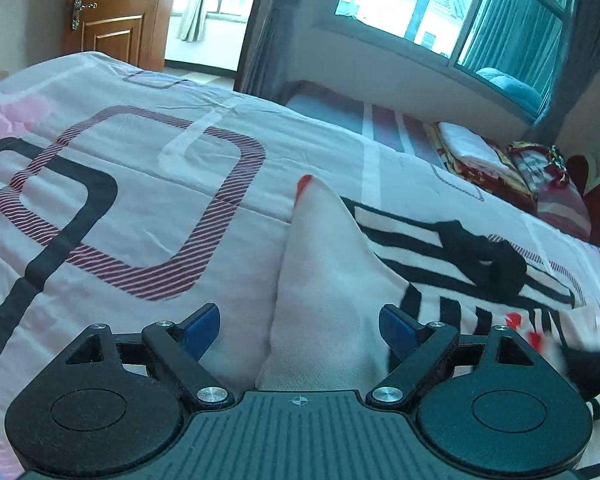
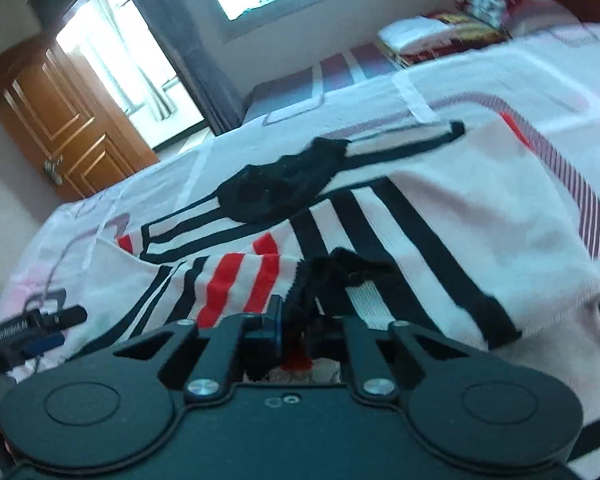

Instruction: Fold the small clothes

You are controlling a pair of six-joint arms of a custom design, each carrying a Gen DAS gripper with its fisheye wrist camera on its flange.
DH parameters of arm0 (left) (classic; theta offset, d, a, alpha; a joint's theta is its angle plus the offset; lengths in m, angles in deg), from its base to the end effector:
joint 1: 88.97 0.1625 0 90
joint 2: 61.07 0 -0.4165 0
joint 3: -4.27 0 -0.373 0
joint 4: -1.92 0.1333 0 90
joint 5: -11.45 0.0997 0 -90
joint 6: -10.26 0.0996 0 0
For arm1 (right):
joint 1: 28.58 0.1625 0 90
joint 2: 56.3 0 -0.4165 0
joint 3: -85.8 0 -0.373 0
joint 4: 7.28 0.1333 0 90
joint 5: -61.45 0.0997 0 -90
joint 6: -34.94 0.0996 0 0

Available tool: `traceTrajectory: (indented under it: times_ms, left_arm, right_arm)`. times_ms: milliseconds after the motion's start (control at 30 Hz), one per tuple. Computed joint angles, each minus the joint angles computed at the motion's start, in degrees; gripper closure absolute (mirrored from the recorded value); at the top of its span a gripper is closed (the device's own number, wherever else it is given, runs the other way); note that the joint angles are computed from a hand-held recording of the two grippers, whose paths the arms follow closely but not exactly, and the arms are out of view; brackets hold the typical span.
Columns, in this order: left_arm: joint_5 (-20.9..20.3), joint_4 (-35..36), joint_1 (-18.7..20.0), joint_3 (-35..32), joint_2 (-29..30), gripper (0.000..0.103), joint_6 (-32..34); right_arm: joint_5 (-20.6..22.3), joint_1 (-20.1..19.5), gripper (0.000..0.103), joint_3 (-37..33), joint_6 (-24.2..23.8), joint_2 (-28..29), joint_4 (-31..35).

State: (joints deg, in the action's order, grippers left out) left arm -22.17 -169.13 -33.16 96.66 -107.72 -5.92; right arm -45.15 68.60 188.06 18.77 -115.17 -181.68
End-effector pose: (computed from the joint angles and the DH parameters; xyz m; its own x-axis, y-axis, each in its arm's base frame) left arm -0.1917 -0.6670 0.2109 -0.8274 -0.2716 -0.4916 0.2374 0.6240 -0.7445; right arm 0.1820 -0.6062 0.2562 -0.9094 -0.1449 0.3898 -0.3619 0.7375 -0.5702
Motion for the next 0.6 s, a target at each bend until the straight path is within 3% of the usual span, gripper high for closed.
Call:
traceTrajectory:
  times_ms: [100, 167, 233, 333, 367, 433, 467, 533, 600]
  left_arm:
    - [-2.5, 2.7, 1.0, -1.2, 0.5, 0.017, -0.6]
    - [-4.4, 7.0, 1.6, -1.6, 0.5, 0.017, -3.0]
    - [-5.9, 8.9, 2.1, -1.6, 0.7, 0.017, -4.6]
    - [-3.9, 6.7, 1.6, -1.3, 1.9, 0.020, -2.0]
    - [-3.7, 6.0, 1.5, -1.2, 2.0, 0.041, -1.2]
    - [-4.7, 5.3, 1.5, -0.9, 1.7, 0.060, -0.8]
    - [-6.6, 6.0, 1.6, -0.9, 1.0, 0.065, -2.0]
    - [-6.6, 6.4, 1.5, -1.3, 0.8, 0.065, -2.6]
    - [-6.3, 5.7, 1.6, -2.6, 1.4, 0.064, -1.9]
  right_arm:
    - [-0.1, 1.6, 0.095, 0.8, -9.2, -0.4, -7.6]
    - [-3.3, 2.2, 0.095, 0.1, -15.9, 0.1, -11.3]
    - [-5.1, 0.8, 0.095, -1.6, -14.8, 0.3, -7.6]
    - [-8.6, -1.1, 0.095, -2.3, -13.4, 1.4, -5.3]
    - [-9.6, -1.4, 0.093, -2.3, -13.2, 1.8, -4.8]
    - [-9.3, -1.8, 0.088, -1.8, -11.6, 1.6, -4.7]
    - [-8.9, -1.9, 0.081, -1.9, -10.1, 1.3, -3.9]
    - [-6.6, -2.7, 0.070, -1.4, -6.3, -0.7, -1.6]
    - [-4.5, -3.4, 0.070, -0.6, -3.4, -2.5, 0.1]
